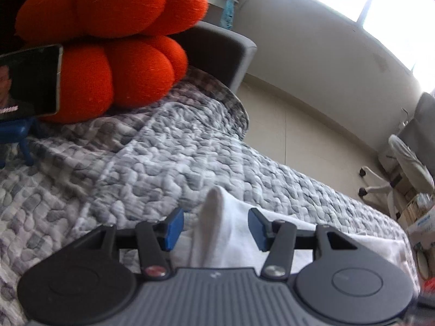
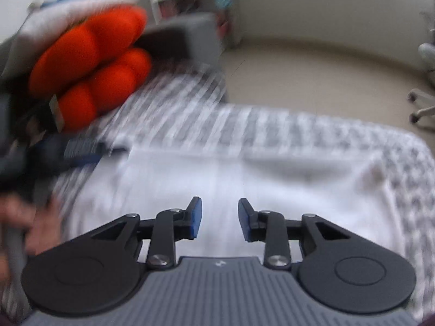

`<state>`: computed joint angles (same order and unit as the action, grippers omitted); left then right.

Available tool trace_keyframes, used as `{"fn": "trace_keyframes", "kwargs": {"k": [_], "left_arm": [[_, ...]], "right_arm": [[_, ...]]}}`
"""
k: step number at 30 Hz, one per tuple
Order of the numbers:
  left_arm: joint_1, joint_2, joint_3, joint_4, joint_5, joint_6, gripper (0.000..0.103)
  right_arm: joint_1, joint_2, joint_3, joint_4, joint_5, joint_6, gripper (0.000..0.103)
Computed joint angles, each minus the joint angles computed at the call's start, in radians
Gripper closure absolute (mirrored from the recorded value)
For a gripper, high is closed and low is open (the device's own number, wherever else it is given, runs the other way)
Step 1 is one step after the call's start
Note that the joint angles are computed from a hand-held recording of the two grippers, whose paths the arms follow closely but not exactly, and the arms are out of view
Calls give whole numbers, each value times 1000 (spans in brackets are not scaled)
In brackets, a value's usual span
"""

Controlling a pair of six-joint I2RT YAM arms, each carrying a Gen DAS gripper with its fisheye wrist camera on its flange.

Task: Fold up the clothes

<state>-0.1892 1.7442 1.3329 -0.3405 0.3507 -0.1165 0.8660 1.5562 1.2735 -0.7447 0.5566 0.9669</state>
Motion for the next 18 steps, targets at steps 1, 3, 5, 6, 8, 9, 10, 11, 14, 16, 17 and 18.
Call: {"fn": "trace_keyframes", "kwargs": {"k": [1,3,5,6,8,9,10,11,14,16,17,18], "left_arm": [[4,-7,-4,3,1,2,50],[11,-29,-21,18,-9,9,50],[15,-54,-43,28,-19,19,50],[17,-69,-59,34,-24,31,50],[19,-101,-94,52,-43,65,51],[20,-122,-119,70,-59,90,52],[21,-146,-147,90,-76,116,52],[24,-166,-169,107,-86,138,52],[39,-224,-219,122,-79,172,52],[50,-261,-241,103,-32,168,52],[52,-282,-256,98,-6,167,52],[50,-307,-278,98,28,170,55]], "right_arm": [[9,10,6,-14,-17,-5,69],[19,39,25,-45,-42,-16,70],[10,65,28,-43,-66,-32,70],[10,74,34,-43,-65,-39,70],[10,80,40,-43,-62,-37,71],[18,67,39,-48,-51,-25,72],[30,53,40,-56,-36,-17,71],[43,28,29,-50,-27,-17,71],[50,-3,6,-44,-45,-25,75],[40,10,5,-56,-78,-28,75],[34,17,5,-62,-95,-29,75],[29,21,-3,-52,-105,-36,75]]}}
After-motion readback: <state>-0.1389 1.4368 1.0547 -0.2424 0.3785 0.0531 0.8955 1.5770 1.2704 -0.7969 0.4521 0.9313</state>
